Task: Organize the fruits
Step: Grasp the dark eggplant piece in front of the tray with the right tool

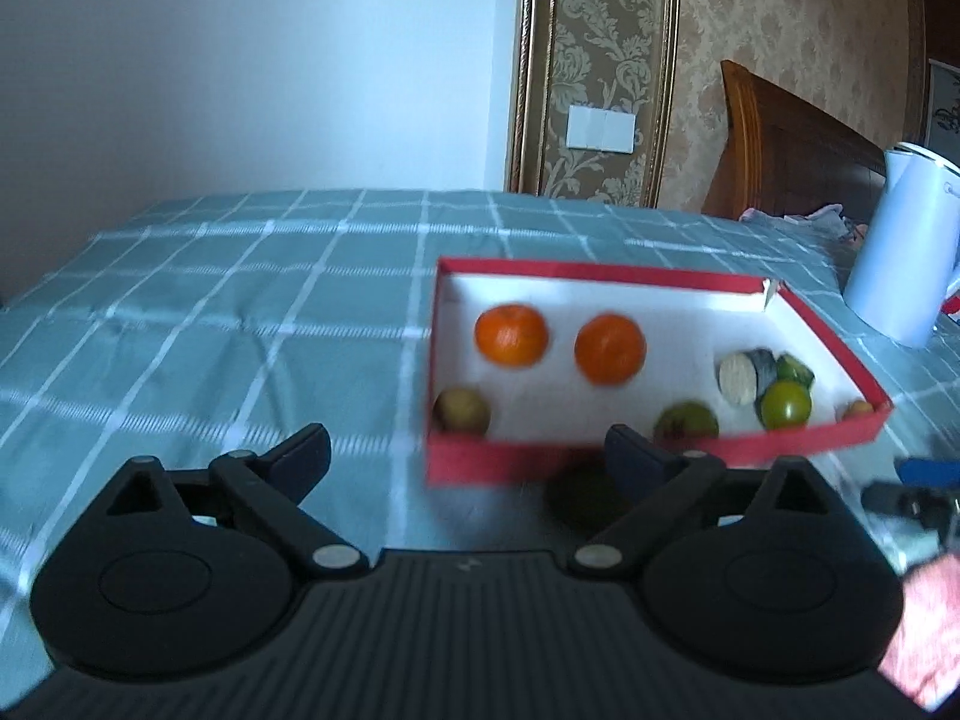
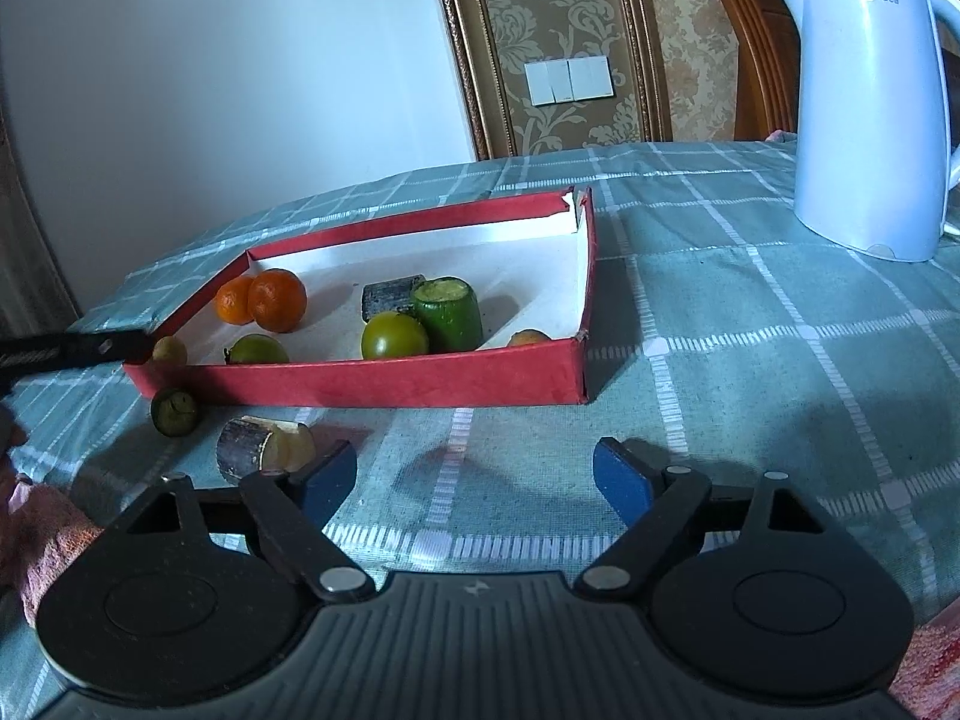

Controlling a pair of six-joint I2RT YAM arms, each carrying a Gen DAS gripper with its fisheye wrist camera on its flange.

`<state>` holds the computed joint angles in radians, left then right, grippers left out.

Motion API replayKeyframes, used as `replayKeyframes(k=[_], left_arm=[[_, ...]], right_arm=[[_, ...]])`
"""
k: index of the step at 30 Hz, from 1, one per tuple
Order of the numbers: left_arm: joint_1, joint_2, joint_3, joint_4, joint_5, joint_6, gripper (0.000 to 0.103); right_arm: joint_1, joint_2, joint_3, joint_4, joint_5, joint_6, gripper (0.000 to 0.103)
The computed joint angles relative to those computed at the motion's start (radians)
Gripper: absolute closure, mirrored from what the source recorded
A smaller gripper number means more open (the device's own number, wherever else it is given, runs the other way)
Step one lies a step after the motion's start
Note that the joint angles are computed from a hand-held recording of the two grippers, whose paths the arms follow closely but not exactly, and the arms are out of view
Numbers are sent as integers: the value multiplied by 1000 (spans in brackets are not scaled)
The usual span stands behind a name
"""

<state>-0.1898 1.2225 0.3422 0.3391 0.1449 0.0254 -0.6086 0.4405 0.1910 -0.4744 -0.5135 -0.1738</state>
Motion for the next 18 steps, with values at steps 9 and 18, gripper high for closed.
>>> replayKeyframes(k=[9, 18], left_arm=[[78, -128, -119, -68, 66, 35, 3], [39, -99, -152, -28, 7, 37, 0]], right_arm=[[14, 4, 0, 6, 14, 5, 16], [34, 0, -1, 9, 32, 14, 15]])
